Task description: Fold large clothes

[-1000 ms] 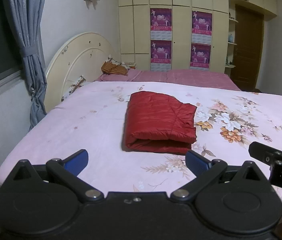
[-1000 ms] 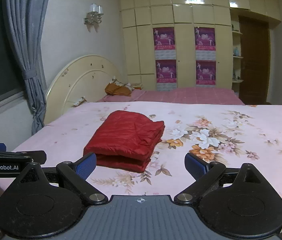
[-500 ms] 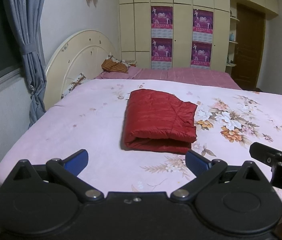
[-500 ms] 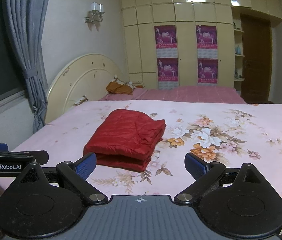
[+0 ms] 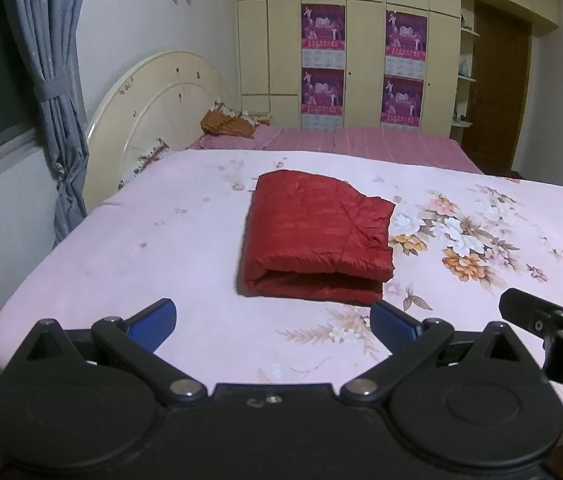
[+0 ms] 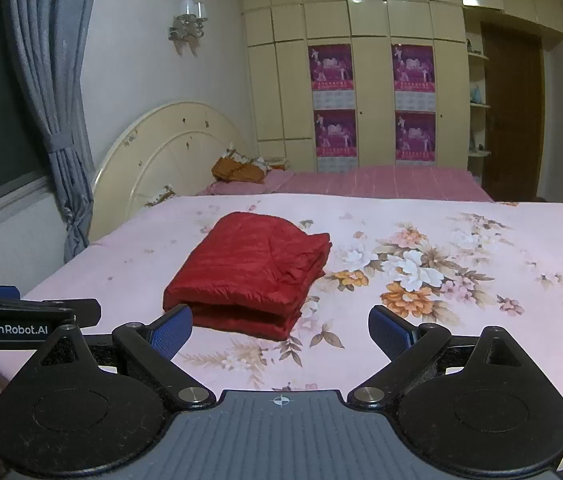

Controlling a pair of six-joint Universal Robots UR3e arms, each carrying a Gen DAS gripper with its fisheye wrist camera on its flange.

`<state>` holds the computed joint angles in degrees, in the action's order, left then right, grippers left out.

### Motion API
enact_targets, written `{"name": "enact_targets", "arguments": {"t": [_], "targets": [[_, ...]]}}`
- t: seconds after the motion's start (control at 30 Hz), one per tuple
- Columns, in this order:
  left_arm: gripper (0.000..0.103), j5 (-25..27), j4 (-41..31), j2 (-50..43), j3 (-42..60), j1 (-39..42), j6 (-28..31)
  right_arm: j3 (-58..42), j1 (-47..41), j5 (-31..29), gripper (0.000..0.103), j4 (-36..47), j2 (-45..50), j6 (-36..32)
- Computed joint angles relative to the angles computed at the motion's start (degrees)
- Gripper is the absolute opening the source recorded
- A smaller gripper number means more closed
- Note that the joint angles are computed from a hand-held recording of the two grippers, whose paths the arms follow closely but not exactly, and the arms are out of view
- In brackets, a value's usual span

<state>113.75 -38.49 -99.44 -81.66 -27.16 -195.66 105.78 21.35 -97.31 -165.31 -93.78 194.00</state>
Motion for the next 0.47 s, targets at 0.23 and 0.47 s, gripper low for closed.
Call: {"name": "enact_targets", "arguments": {"t": [0.23, 0.47], "targets": [[0.103, -3.7, -1.2, -2.9, 2.8, 2.3, 1.2, -1.1, -1.9, 1.8, 0.094, 0.4, 2.2, 0.1], [0.103, -5.7, 1.8, -9.1, 7.8, 4.1, 3.5, -3.5, -4.4, 3.4, 0.094, 0.6, 6.3, 0.1]]}}
